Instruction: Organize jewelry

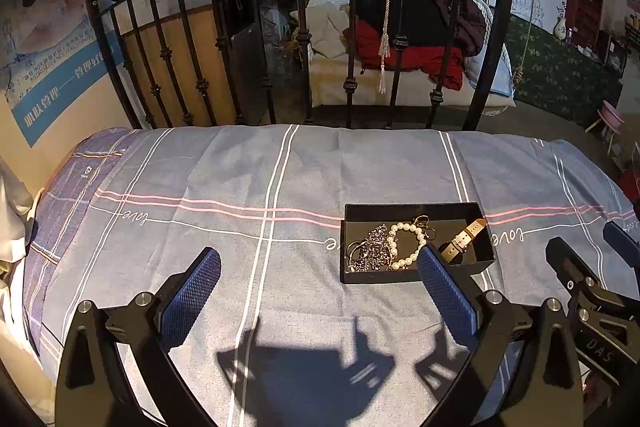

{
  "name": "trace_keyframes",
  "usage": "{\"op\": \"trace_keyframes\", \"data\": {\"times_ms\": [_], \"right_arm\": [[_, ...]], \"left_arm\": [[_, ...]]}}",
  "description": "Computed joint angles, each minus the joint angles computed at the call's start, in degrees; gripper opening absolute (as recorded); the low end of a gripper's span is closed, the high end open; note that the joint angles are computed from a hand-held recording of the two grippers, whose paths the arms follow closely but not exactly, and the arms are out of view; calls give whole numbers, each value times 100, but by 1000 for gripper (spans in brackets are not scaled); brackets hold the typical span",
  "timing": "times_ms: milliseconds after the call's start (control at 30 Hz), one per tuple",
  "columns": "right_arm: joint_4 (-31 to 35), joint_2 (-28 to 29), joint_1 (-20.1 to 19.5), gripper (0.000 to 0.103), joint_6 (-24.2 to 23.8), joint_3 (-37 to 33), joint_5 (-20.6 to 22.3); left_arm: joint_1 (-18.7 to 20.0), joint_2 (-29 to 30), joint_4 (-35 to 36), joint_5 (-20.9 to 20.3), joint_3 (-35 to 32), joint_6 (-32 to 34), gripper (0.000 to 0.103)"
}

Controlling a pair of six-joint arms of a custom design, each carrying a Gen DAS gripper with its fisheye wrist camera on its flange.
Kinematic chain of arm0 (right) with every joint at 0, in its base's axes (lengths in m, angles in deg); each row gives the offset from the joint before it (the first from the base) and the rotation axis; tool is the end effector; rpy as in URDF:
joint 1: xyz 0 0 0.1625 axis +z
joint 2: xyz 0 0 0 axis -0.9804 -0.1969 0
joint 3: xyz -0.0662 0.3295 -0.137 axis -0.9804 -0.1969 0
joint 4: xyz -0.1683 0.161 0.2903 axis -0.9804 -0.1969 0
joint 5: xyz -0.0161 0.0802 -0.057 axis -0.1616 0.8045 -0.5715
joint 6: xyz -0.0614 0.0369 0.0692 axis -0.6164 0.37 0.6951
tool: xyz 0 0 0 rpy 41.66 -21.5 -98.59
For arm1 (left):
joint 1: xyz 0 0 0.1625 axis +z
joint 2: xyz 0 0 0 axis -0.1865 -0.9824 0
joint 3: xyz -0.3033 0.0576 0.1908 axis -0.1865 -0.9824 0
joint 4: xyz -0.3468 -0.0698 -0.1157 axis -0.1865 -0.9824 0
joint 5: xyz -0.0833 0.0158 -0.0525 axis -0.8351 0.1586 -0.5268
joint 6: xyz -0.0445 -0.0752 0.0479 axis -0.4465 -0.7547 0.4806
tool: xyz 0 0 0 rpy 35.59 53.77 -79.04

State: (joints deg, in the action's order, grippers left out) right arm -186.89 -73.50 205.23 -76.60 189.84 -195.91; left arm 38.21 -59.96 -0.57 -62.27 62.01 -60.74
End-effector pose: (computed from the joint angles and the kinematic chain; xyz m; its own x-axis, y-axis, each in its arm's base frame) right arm 0.3588 -0.3839 0.1499 -0.7142 -0.1475 0.6842 -0.5977 0.6372 -0.4865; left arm -0.2268 -0.3673 0.3043 -0.6579 -0.2019 -0.7255 0.4048 0.7175 -0.5668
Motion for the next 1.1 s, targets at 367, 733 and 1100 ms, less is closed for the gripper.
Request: {"op": "trace_keyframes", "data": {"times_ms": [367, 733, 1100], "right_arm": [[-83, 4, -14, 97, -70, 14, -11], [-23, -25, 2, 97, -84, -20, -12], [14, -22, -1, 97, -72, -28, -28]], "left_arm": [[7, 21, -25, 8, -20, 28, 97], [6, 52, 27, 1, -65, -23, 97], [23, 74, -5, -9, -50, -4, 97]]}}
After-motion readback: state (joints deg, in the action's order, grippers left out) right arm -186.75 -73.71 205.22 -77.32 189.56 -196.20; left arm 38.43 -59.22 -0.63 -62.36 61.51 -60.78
